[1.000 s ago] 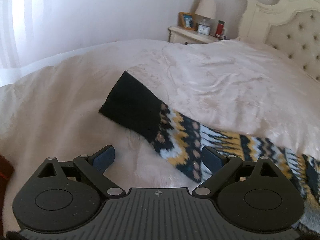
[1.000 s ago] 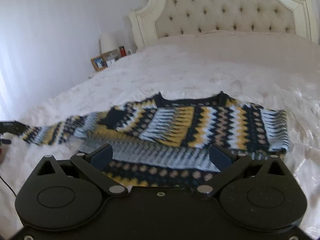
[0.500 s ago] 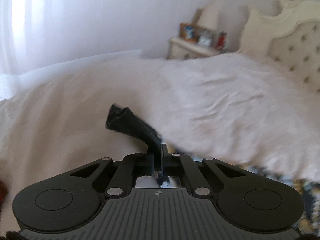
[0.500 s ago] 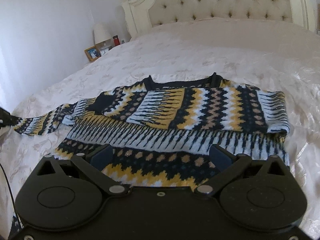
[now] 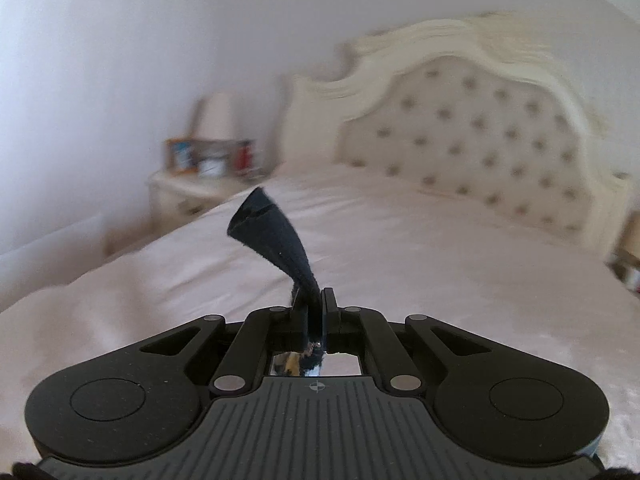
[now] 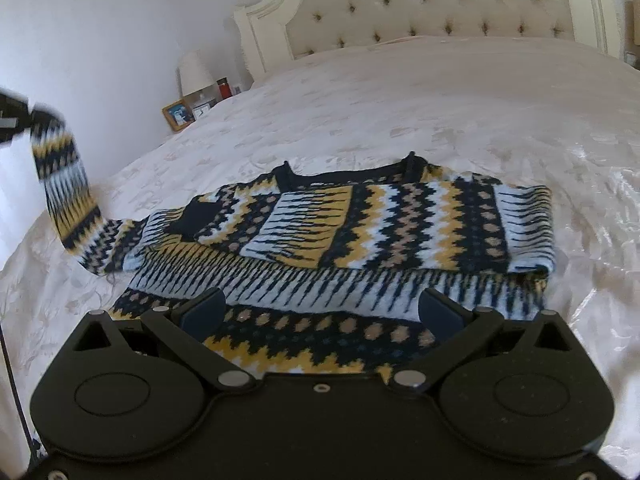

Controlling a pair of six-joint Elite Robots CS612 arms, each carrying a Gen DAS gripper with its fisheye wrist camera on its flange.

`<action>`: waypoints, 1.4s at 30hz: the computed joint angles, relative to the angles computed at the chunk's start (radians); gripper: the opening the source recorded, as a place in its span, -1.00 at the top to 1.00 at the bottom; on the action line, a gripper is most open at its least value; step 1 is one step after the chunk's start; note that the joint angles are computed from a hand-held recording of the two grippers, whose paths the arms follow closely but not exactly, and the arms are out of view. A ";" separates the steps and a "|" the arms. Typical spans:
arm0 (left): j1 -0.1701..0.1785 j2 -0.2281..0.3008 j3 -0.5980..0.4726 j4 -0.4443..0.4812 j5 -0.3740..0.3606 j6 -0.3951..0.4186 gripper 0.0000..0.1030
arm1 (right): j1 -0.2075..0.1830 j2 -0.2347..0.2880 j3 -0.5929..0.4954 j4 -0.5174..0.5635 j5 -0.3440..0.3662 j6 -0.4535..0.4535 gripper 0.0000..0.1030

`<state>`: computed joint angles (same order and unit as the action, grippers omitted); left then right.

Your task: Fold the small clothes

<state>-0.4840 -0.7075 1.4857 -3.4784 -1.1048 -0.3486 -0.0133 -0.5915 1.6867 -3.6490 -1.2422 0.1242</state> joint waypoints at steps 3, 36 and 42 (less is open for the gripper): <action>-0.024 0.019 -0.048 0.000 -0.064 0.051 0.90 | -0.006 -0.005 0.004 0.002 -0.005 0.011 -0.99; -0.140 0.288 -0.340 0.248 -0.494 0.078 0.83 | -0.090 -0.045 0.042 0.035 -0.142 0.260 -0.99; -0.130 0.287 -0.329 0.213 -0.551 0.083 0.34 | -0.096 -0.040 0.041 0.029 -0.165 0.288 -0.99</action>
